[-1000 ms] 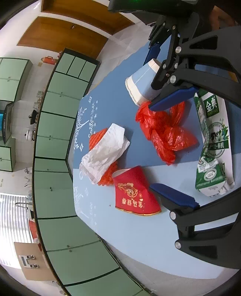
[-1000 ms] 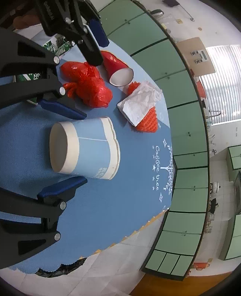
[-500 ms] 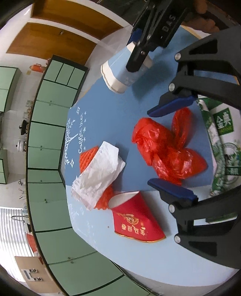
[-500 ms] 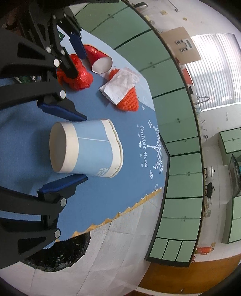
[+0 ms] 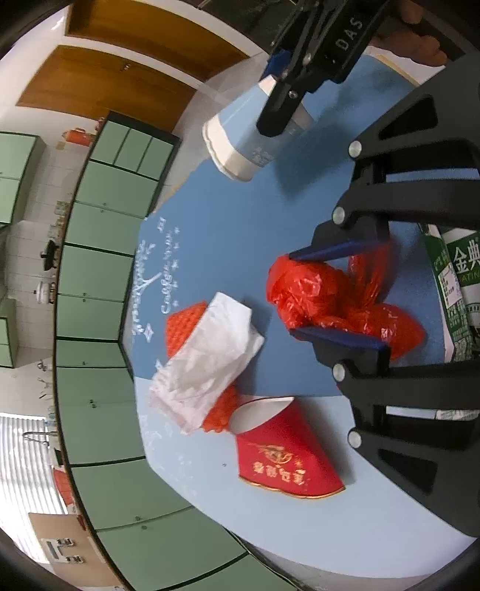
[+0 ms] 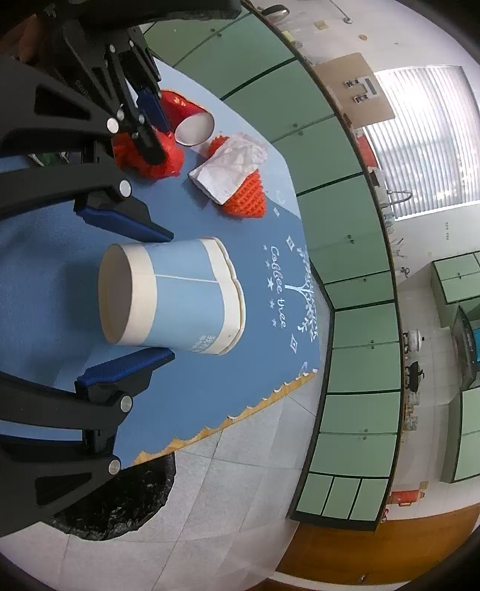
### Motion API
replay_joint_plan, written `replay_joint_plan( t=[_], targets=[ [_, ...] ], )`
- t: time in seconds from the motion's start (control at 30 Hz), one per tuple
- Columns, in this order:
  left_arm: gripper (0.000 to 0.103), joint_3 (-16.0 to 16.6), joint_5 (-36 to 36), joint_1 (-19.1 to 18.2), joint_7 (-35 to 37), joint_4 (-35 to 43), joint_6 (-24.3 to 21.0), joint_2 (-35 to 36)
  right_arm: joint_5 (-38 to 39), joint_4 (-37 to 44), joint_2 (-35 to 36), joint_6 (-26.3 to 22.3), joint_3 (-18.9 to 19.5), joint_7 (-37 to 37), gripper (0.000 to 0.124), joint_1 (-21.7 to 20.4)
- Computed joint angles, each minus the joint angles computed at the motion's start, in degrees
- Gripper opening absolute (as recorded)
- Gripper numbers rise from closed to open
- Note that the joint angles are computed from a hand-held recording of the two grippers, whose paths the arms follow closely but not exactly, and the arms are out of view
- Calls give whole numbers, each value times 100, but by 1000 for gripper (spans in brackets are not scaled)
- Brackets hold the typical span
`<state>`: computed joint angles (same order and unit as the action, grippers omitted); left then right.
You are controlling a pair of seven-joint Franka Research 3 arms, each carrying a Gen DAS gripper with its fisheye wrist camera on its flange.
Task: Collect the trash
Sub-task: 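Carry the cup and red bag to the bin and open both tools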
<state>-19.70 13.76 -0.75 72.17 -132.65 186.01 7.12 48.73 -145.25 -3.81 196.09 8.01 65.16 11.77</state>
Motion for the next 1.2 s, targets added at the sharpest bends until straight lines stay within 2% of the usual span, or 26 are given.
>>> replay_joint_plan(
  t=[0.03, 0.07, 0.1, 0.13, 0.2, 0.43, 0.53, 0.6, 0.67, 0.8, 0.9, 1.1, 1.2],
  targets=[
    [31, -214, -49, 208, 33, -40, 87, -37, -57, -20, -22, 10, -32, 60, 57, 19],
    [30, -599, -56, 595, 27, -79, 179, -73, -97, -39, -47, 27, -49, 107, 57, 26],
    [30, -876, 15, 886, -53, -95, 240, -98, -145, -61, -70, 47, -62, 159, 57, 33],
    [30, -993, 88, 1005, -140, -85, 274, -118, -184, -80, -99, 65, -69, 198, 57, 32],
    [29, -1593, 408, 1648, -419, -77, 382, -157, -291, -142, -180, 123, -90, 290, 57, 29],
    [29, -2639, 1568, 2694, -1329, 176, 518, -162, -149, -314, -603, 294, 88, 200, 57, -269],
    [29, -2765, 1926, 2719, -1540, 340, 528, -66, 23, -389, -791, 341, 210, 85, 57, -479],
    [29, -2691, 2065, 2563, -1614, 446, 538, 12, 137, -444, -910, 344, 278, 19, 57, -615],
    [29, -2762, 2268, 2501, -1706, 625, 498, 165, 202, -545, -1060, 368, 294, 7, 57, -726],
    [29, -2535, 2503, 2019, -1761, 922, 476, 423, 476, -684, -1292, 370, 461, -148, 57, -1108],
    [29, -2447, 2535, 1679, -1636, 1142, 439, 629, 686, -788, -1454, 349, 544, -257, 57, -1401],
    [29, -2671, 2308, 1317, -1079, 1599, 234, 1210, 1009, -1043, -1755, 347, 630, -456, 57, -1940],
    [29, -2667, 2149, 1024, -783, 1868, 132, 1511, 1160, -1166, -1867, 329, 640, -544, 57, -2190]
  ],
)
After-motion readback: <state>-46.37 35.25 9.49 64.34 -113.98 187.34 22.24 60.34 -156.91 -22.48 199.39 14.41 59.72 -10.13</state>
